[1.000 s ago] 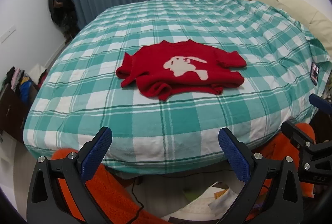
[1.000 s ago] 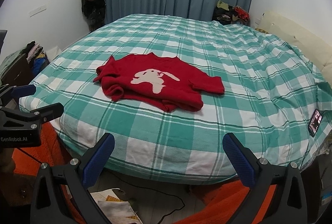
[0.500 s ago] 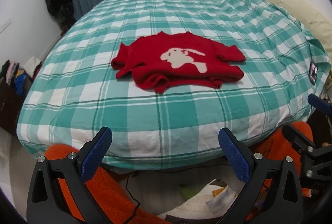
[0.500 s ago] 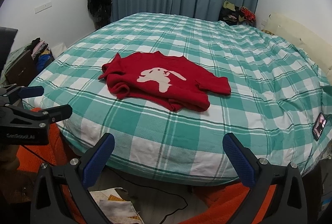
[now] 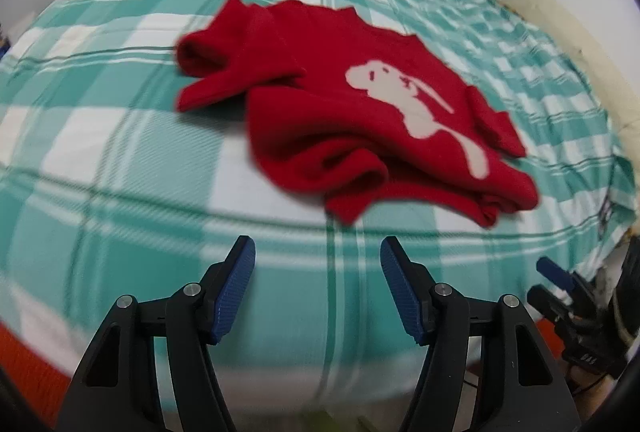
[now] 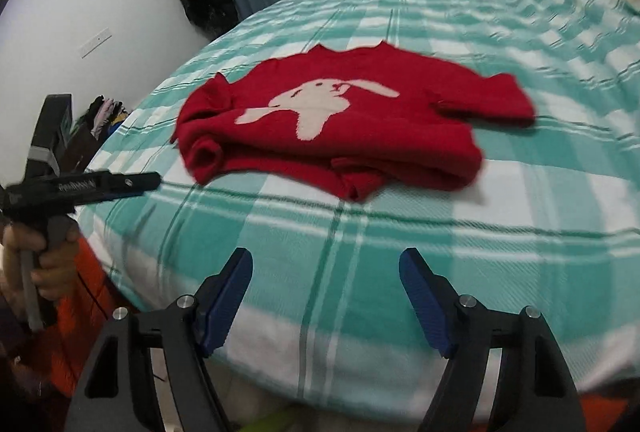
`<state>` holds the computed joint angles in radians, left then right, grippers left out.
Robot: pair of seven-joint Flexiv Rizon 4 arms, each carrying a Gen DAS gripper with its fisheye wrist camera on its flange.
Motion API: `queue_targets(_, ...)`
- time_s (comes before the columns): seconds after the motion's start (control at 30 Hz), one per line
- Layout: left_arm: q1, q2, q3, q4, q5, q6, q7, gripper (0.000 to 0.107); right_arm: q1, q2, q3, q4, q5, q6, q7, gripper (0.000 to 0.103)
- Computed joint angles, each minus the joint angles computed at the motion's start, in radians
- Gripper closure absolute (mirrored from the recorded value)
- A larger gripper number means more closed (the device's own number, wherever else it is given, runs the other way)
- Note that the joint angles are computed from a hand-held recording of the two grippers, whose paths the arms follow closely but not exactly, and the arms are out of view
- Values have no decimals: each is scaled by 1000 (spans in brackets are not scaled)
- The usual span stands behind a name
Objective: Fold small clothes
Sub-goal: 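Grasp the hem of the red rabbit sweater with both grippers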
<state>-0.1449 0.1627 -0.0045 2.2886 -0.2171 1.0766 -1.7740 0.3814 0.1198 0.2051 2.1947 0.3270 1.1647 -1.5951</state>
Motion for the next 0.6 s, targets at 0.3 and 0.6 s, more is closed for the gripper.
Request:
queue_targets(0.3, 16, -127, -24, -124, 219, 16, -97, 91, -90, -241, 19, -196, 102, -20, 52, 93)
queue_targets(0.6, -16, 151, 71, 62, -136, -245, 216, 88, -153, 110, -51, -116, 436, -429, -74, 86)
